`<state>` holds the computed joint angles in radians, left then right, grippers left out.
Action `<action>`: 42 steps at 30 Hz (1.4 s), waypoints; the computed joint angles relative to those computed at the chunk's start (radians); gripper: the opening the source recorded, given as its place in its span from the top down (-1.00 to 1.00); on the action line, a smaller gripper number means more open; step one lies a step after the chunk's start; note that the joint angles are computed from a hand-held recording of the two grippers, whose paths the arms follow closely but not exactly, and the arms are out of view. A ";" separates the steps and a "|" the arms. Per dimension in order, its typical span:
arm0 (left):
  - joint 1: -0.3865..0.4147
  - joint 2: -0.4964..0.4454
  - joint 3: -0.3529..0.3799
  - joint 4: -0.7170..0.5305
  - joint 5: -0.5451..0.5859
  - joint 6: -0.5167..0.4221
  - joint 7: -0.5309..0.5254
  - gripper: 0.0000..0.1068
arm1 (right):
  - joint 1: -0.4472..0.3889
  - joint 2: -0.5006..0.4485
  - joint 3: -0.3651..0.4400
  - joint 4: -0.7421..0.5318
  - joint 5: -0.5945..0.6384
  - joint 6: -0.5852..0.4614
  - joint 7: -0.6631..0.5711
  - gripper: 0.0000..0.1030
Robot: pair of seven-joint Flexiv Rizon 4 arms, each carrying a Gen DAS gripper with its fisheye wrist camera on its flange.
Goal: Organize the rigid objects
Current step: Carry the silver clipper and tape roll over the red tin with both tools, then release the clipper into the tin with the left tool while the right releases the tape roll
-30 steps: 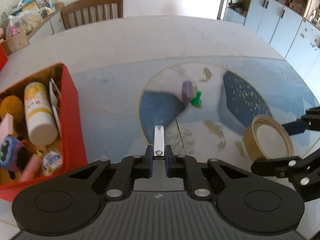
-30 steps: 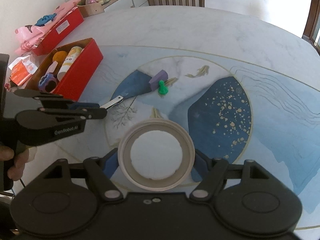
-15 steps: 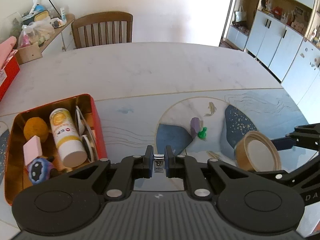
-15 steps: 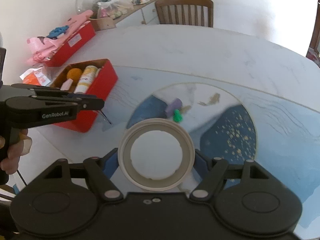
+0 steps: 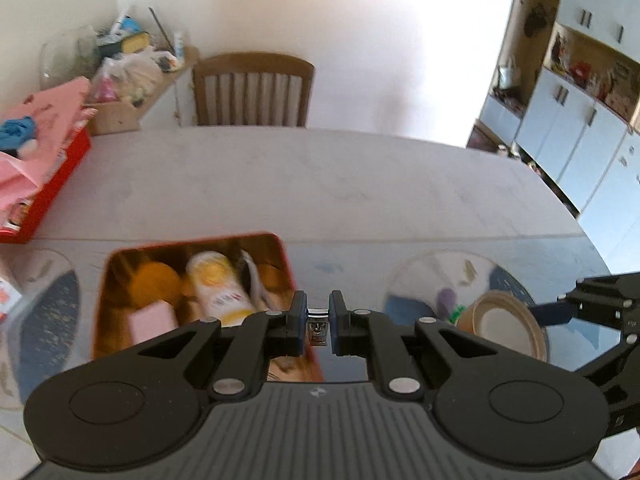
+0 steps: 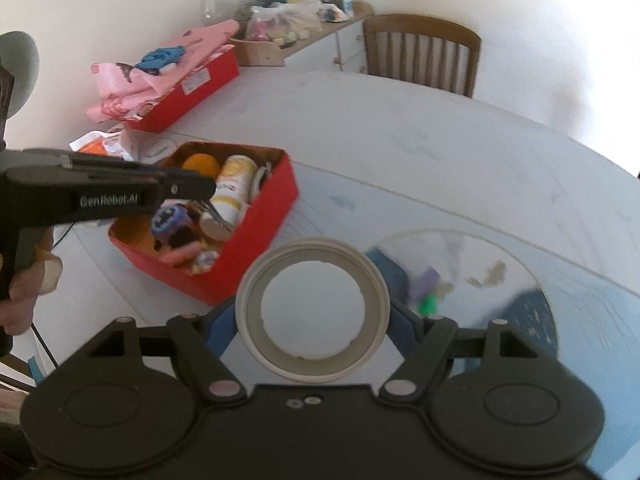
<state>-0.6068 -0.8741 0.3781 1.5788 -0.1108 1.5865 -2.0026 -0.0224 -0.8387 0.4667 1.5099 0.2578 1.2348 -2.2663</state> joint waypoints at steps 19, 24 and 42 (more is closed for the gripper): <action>0.170 0.042 -0.033 0.128 -0.064 0.053 0.059 0.79 | 0.231 -0.088 -0.074 -0.101 -0.146 0.046 0.132 -0.47; 0.237 0.032 -0.096 0.135 -0.072 0.053 0.109 0.79 | 0.294 -0.130 -0.127 -0.132 -0.223 0.051 0.218 -0.47; 0.281 0.014 -0.164 0.164 -0.085 0.042 0.247 0.79 | 0.352 -0.161 -0.186 -0.073 -0.430 0.141 0.372 -0.48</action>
<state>-0.3258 -0.8600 0.2143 1.7425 -0.1960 1.6285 -1.7557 0.3292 -0.9995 0.2802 1.4373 -0.1722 1.3759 -1.8946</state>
